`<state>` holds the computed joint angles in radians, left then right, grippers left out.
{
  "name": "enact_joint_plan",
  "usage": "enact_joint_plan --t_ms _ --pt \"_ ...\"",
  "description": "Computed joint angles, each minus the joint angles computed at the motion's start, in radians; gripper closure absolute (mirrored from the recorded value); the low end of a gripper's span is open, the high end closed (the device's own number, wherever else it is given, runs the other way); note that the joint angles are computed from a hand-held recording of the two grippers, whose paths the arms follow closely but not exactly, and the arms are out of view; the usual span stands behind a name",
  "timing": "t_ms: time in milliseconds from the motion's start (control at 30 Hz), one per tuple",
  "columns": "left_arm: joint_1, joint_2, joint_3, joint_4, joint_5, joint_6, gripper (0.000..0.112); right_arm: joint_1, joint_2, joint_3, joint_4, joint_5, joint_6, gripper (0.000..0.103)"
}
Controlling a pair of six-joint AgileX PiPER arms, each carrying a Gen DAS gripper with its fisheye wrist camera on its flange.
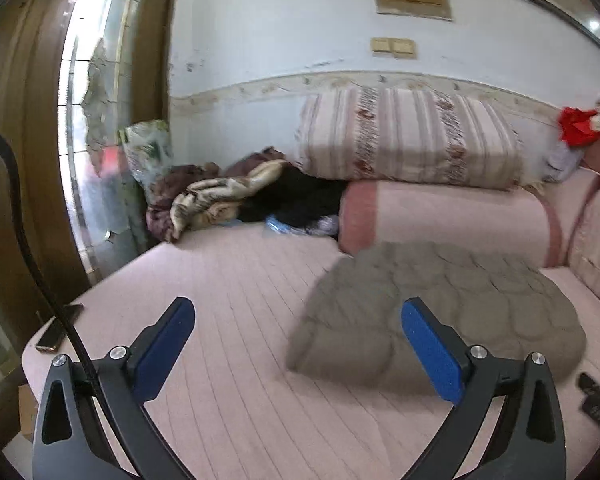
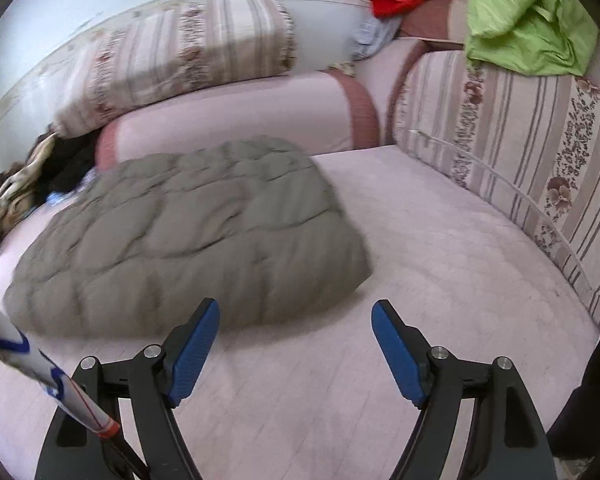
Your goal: Fold large clothes
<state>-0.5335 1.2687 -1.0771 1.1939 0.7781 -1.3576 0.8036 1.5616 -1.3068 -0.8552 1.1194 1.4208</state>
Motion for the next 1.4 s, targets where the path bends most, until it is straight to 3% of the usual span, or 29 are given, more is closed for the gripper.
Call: enact_joint_plan --t_ms 167,400,600,833,1400 --pt "-0.049 -0.018 0.053 -0.082 -0.014 0.039 0.01 0.126 0.051 -0.015 0.0 0.068 0.01 0.02" --pt "-0.058 0.052 0.078 -0.173 -0.033 0.111 0.01 0.147 0.073 -0.003 0.006 0.081 0.022 0.02" --pt "-0.006 0.171 0.042 -0.279 -0.046 0.213 0.01 0.105 0.096 0.009 0.026 0.061 0.013 0.02" --pt "0.02 0.218 0.024 -0.334 -0.081 0.257 0.01 0.053 0.121 0.002 0.068 0.023 -0.012 0.02" --pt "0.093 0.263 -0.023 -0.54 -0.147 0.446 0.01 0.049 0.188 -0.049 0.078 0.028 -0.069 0.02"
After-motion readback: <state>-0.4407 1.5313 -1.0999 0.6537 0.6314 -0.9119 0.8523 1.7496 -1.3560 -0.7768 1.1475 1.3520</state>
